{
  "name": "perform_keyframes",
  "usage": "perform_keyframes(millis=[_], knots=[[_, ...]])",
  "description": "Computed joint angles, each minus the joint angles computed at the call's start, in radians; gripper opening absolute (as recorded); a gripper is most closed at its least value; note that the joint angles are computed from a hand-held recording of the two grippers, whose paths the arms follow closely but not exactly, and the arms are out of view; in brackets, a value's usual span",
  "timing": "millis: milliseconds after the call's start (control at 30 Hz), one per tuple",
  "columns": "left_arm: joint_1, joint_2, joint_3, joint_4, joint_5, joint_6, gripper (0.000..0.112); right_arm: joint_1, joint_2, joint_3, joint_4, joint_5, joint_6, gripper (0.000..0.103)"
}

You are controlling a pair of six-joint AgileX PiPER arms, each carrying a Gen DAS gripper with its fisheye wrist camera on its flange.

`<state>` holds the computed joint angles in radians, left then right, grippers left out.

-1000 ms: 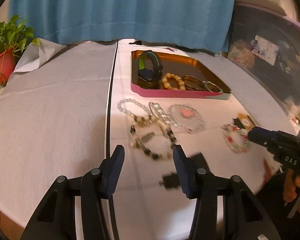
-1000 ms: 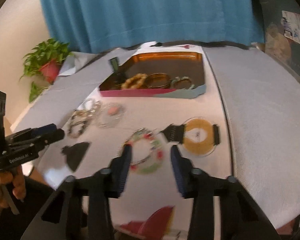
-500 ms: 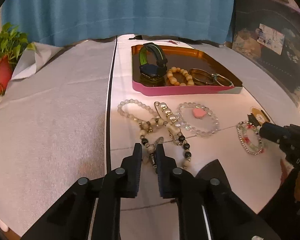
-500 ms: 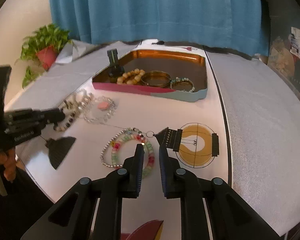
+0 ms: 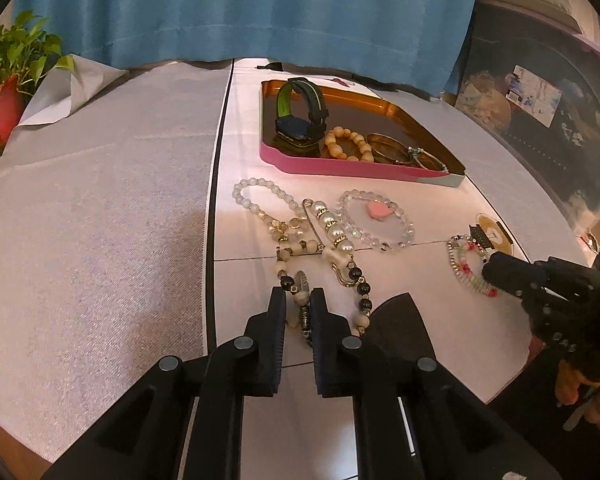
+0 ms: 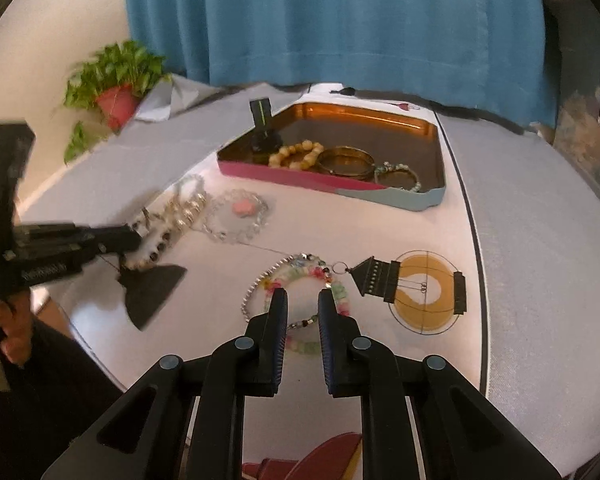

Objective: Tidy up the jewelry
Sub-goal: 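Move the left tool to the black-and-white bead bracelet while the right tool approaches the silver chain bracelet, then close the left tool on the black-and-white bracelet while the right tool grasps the silver chain bracelet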

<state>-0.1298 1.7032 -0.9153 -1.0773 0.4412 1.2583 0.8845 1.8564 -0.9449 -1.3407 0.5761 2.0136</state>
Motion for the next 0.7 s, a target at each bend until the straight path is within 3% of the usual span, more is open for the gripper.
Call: perform_keyframes(millis=[133,367,433,567,700], knots=[[-0.001,0.011,-0.01,-0.01,-0.001,0.012,0.01,-0.022,0.022,-0.019,0.023,-0.009,-0.034,0.015],[-0.065,0.013,-0.001,-0.015,-0.104,0.073,0.01,-0.04,0.045,-0.06,0.063,0.002,-0.124,0.015],[-0.058,0.026,-0.018,-0.012,-0.078,0.077,0.009,-0.058,0.039,-0.068,0.1,-0.021,-0.176,0.003],[-0.005,0.05,-0.058,-0.014,0.025,0.03,0.009,-0.071,0.029,-0.057,0.085,-0.039,-0.135,0.003],[-0.005,0.023,-0.04,-0.016,0.029,0.029,0.008,-0.064,-0.041,-0.002,-0.065,-0.082,0.036,0.003]])
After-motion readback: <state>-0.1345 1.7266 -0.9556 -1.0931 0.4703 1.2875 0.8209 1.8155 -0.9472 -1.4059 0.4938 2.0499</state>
